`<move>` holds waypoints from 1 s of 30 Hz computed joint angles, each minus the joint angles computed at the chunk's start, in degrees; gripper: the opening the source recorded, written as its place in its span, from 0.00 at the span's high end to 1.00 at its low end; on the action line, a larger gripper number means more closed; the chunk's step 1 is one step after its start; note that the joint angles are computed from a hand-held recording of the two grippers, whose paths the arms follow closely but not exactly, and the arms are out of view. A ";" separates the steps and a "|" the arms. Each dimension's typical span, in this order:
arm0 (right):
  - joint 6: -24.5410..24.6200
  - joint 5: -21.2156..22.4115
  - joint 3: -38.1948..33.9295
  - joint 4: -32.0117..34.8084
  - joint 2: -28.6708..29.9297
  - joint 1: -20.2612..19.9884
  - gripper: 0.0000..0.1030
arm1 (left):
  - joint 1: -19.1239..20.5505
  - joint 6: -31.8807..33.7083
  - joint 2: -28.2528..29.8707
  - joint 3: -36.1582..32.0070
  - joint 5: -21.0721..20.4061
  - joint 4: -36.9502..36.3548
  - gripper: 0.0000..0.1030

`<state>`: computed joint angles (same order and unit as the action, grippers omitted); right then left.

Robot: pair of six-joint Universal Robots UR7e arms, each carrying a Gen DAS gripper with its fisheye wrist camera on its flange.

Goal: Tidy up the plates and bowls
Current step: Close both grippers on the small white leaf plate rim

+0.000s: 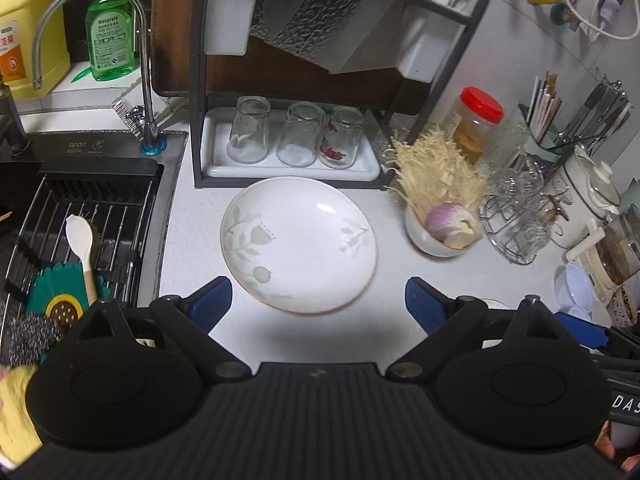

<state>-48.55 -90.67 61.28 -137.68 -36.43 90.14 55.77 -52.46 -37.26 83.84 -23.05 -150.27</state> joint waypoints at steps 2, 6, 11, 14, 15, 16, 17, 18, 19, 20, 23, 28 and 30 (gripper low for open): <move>0.94 -0.51 -0.75 -0.47 1.25 0.36 0.11 | 1.24 1.69 -0.37 -0.10 -1.12 -0.51 0.07; 3.80 -2.02 -3.22 -0.26 4.08 1.04 0.11 | 3.59 5.37 -0.63 -0.55 -2.82 -1.91 0.07; 5.98 -3.77 -7.70 0.55 8.58 1.89 0.20 | 6.70 7.32 -1.07 -0.76 -5.99 -3.88 0.07; 7.68 -4.21 -11.82 2.47 11.80 2.24 0.20 | 8.50 7.89 -0.99 -1.75 -6.59 -2.11 0.07; 8.29 -4.38 -13.45 3.37 12.95 2.37 0.22 | 9.13 8.56 -0.74 -2.41 -6.49 -1.08 0.07; 8.55 -4.69 -14.85 3.85 14.05 2.51 0.22 | 9.80 8.55 -0.62 -3.10 -6.81 0.38 0.07; 8.54 -5.10 -16.30 4.31 15.21 2.69 0.22 | 10.42 8.78 -0.59 -3.46 -7.40 0.68 0.07; 8.49 -5.56 -17.80 4.88 16.38 2.83 0.22 | 11.12 10.05 -0.46 -3.62 -8.20 -0.61 0.07; 8.49 -6.02 -19.37 5.53 17.57 2.93 0.25 | 11.81 11.64 -0.24 -3.79 -8.80 -2.16 0.07; 8.66 -6.75 -20.92 6.25 18.75 3.08 0.26 | 12.31 12.23 0.15 -4.45 -8.61 -2.00 0.07; 9.48 -9.73 -25.57 7.61 22.38 3.53 0.28 | 13.53 14.53 1.38 -6.54 -8.24 -1.96 0.08; 11.29 -12.46 -32.60 10.59 27.34 3.76 0.33 | 15.32 16.76 2.23 -8.36 -10.71 -4.54 0.09; 12.02 -13.16 -35.56 11.94 29.26 3.76 0.43 | 15.90 18.60 2.55 -9.15 -11.79 -5.55 0.09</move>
<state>-36.53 -103.83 25.72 -125.74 -7.17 93.89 71.67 -33.85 -34.71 74.69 -34.84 -155.82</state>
